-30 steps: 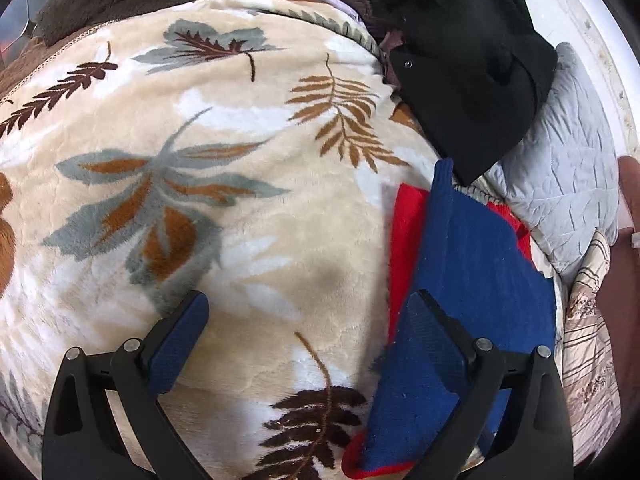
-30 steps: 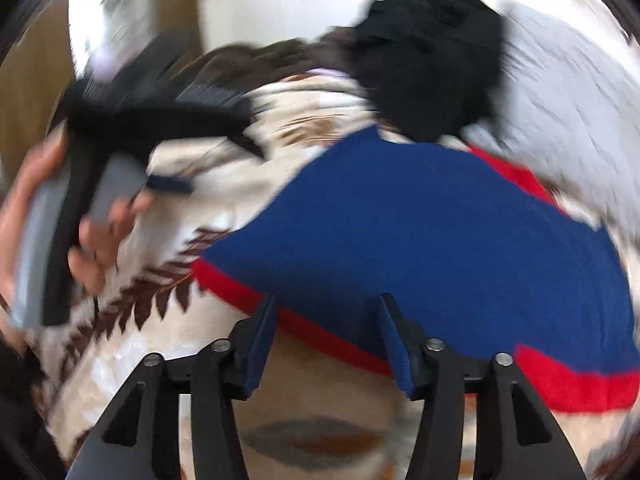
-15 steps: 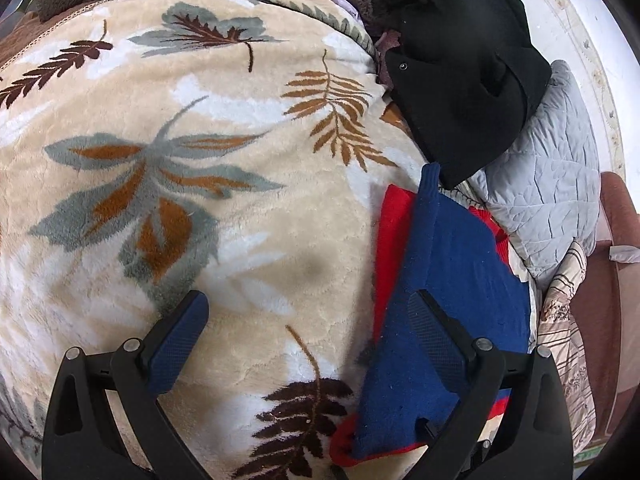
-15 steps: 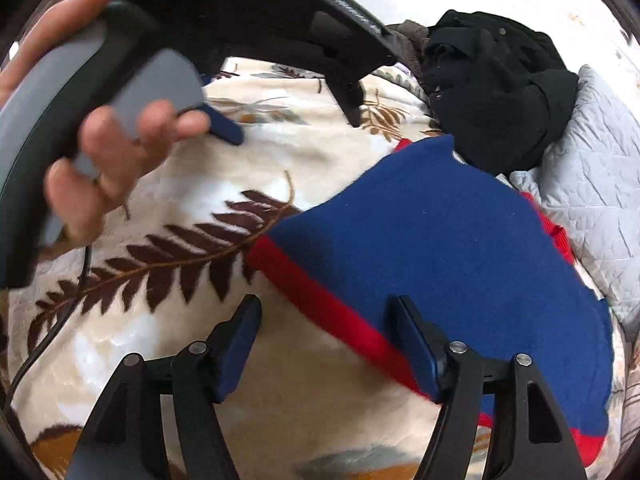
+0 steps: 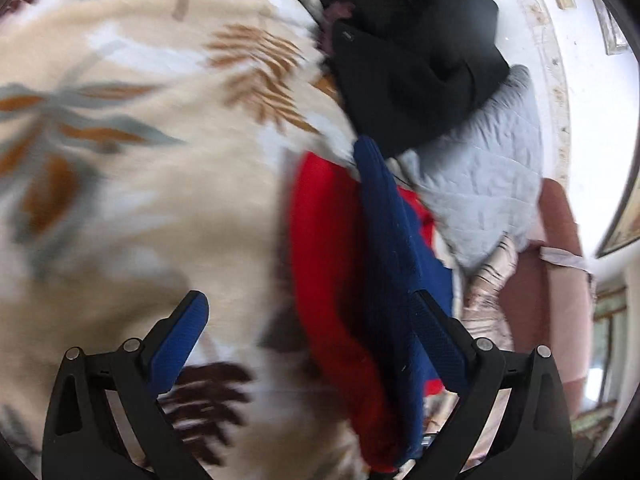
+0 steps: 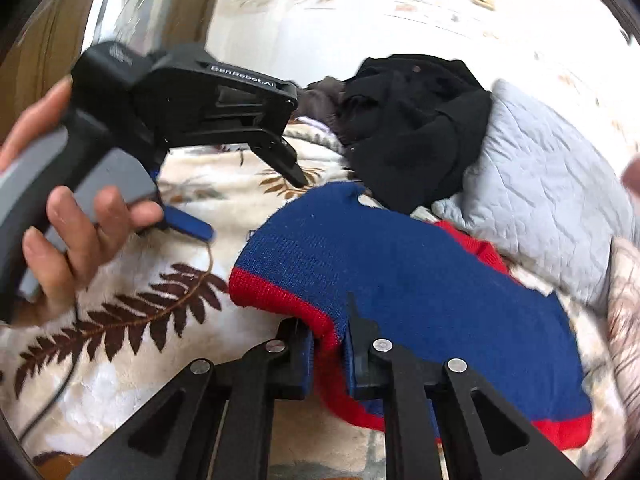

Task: Fold small clothes
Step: 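Lift the held side edge and fold the sweater in half over itself with both grippers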

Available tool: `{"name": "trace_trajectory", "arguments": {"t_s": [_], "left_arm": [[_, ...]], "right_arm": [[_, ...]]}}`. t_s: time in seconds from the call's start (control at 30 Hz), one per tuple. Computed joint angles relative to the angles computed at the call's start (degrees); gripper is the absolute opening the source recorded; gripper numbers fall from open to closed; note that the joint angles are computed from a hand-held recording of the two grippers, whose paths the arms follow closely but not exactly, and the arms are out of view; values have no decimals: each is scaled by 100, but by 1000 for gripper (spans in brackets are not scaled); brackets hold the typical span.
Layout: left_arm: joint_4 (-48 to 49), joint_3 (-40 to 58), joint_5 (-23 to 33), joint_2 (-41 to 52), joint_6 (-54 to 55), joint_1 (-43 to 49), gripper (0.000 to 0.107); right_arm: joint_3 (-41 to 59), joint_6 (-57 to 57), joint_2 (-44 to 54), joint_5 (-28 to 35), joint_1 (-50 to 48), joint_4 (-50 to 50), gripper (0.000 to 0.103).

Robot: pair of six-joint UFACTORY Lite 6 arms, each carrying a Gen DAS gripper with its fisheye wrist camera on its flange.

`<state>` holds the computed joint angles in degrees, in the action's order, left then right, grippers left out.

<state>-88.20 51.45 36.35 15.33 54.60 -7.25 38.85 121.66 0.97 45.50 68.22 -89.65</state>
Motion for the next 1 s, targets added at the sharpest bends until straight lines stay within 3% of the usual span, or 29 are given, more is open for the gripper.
{"name": "trace_trajectory", "arguments": {"t_s": [0.23, 0.43, 0.47, 0.5, 0.53, 0.57, 0.8, 1.0], "left_arm": [[-173, 1562, 1012, 1765, -286, -207, 101], [378, 2164, 881, 2002, -813, -398, 101], [444, 2198, 833, 1996, -894, -436, 93], [535, 2243, 776, 1989, -1007, -486, 68], [769, 2310, 719, 1990, -1240, -535, 53], [973, 2351, 649, 1996, -1455, -569, 27], [1291, 2086, 204, 1380, -2265, -837, 22], [2133, 2535, -182, 1066, -3484, -1420, 22]], "right_arm": [[-221, 474, -219, -1130, -724, -576, 12], [-359, 806, -375, -1388, -839, -722, 12], [-408, 910, -429, -1413, -861, -780, 12], [-469, 1043, -498, -1426, -874, -851, 12], [-524, 1135, -572, -1422, -880, -891, 12], [-566, 1229, -620, -1410, -887, -949, 12], [-1075, 1861, -1441, -1399, -964, -1174, 12], [-1858, 1991, -3008, -1633, -1403, -918, 12]]}}
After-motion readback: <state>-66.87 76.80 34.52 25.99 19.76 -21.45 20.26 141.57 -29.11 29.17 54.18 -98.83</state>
